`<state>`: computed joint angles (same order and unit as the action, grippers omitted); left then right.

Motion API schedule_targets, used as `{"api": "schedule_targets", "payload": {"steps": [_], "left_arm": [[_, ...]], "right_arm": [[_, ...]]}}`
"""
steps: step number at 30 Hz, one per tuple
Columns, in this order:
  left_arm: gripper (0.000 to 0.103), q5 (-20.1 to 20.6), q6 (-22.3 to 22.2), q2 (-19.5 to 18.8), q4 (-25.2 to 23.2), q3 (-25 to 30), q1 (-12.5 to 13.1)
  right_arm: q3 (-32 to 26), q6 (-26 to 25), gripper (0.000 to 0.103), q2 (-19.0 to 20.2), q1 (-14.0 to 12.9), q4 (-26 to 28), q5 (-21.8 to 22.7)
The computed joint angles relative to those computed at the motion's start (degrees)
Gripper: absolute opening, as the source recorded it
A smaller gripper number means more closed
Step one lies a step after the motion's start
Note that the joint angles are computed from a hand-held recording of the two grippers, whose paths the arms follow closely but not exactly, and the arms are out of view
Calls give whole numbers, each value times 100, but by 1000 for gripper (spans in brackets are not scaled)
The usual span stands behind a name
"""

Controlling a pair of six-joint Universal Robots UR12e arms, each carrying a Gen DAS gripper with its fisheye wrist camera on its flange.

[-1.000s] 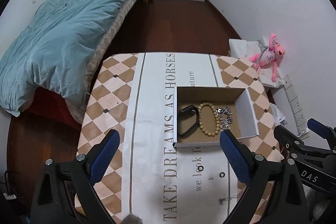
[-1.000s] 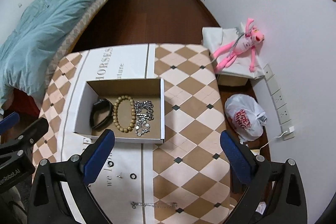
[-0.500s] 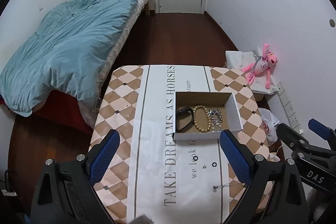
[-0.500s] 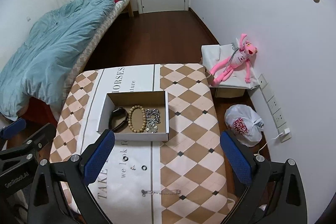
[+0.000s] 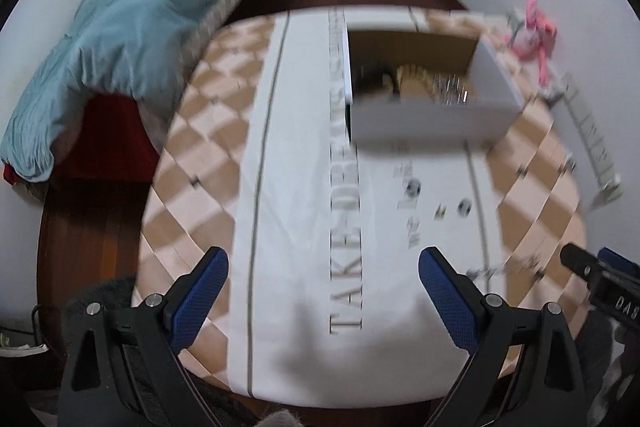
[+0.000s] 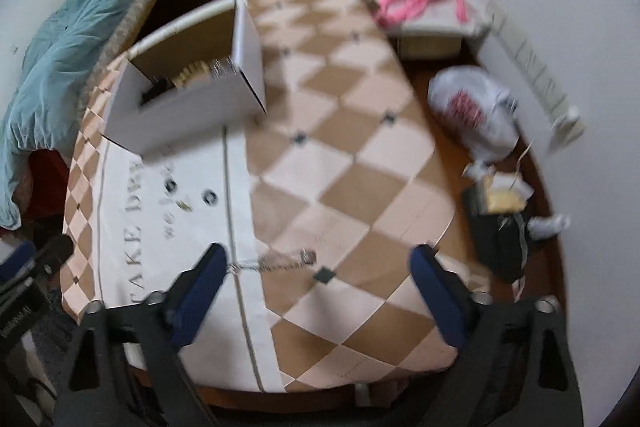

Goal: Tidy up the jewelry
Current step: 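Grasp the thin silver chain with the right tool while the left tool grasps a small gold earring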

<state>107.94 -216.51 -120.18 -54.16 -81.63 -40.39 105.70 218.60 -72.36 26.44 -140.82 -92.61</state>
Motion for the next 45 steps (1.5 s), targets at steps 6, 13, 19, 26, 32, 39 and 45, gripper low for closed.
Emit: {"api": "schedule_targets", "payload": {"steps": [6, 13, 19, 26, 32, 39, 45], "left_arm": [[97, -256, -100, -113, -208, -38, -5], [97, -301, -21, -204, -300, 32, -14], [97, -375, 29, -310, -224, 175, -1], [96, -780, 26, -539, 157, 422, 75], [72, -1007, 257, -766, 260, 685, 66], [19, -1171, 623, -931, 279, 842, 69], [6, -1183, 719, -894, 616, 743, 84]], "right_arm": [[188, -19, 72, 146, -47, -423, 183], [-36, -330, 39, 368, 141, -325, -283], [25, -228, 10, 337, 155, -549, -372], [-1, 31, 10, 311, -53, -671, -512], [-92, 7, 10, 366, -105, -603, -546], [-110, 29, 10, 385, -125, -575, -559], [-105, -34, 10, 349, -110, -624, -569]]}}
